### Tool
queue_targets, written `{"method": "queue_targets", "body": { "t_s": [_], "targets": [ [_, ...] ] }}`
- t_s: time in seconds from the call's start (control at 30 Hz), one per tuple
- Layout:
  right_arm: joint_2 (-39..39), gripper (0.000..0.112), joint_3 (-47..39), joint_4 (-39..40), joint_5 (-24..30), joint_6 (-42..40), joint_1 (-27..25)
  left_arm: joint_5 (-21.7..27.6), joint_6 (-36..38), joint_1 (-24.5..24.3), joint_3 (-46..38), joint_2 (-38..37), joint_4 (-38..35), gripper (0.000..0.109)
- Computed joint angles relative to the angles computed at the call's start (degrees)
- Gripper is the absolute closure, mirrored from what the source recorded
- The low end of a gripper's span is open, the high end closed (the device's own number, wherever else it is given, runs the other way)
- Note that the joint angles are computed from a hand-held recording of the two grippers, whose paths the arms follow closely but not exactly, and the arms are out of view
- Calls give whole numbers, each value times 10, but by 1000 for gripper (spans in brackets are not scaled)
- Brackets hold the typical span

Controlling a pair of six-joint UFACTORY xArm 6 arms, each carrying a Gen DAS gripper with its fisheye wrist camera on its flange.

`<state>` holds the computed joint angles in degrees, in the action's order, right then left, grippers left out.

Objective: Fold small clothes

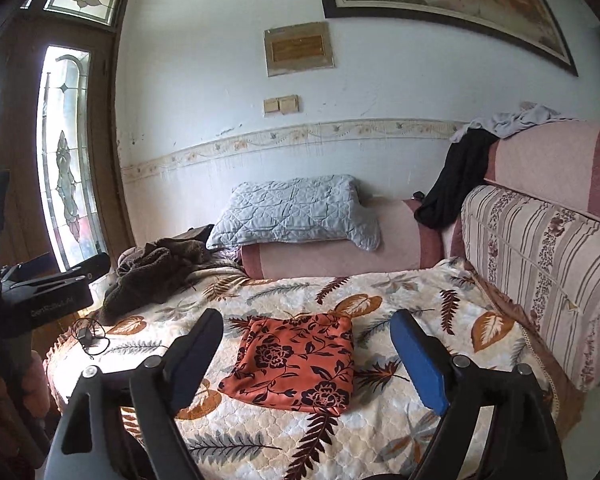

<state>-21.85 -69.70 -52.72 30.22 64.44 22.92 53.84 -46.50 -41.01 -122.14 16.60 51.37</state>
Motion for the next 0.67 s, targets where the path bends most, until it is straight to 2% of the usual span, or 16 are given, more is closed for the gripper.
{"method": "queue_targets", "body": {
  "t_s": [0.1,0.13,0.2,0.27,0.43,0.57,0.67],
  "targets": [
    [-17,19,14,-37,11,42,7,-4,-12,-5,11,-15,14,6],
    [-26,19,25,-60,-3,70,3,-4,-13,-7,12,-19,14,6],
    [-44,10,45,-104,-31,123,-5,-5,-11,-7,14,-23,9,6],
    [-49,10,52,-100,-67,122,-18,-2,-15,-9,19,-28,14,6],
    [-33,10,25,-137,7,106,18,-8,-24,-8,25,-32,16,6],
    [-7,10,8,-117,15,76,28,-52,-40,0,64,-53,32,6],
    [16,10,-9,-97,21,58,29,-41,-41,0,49,-36,54,6]
  ]
}}
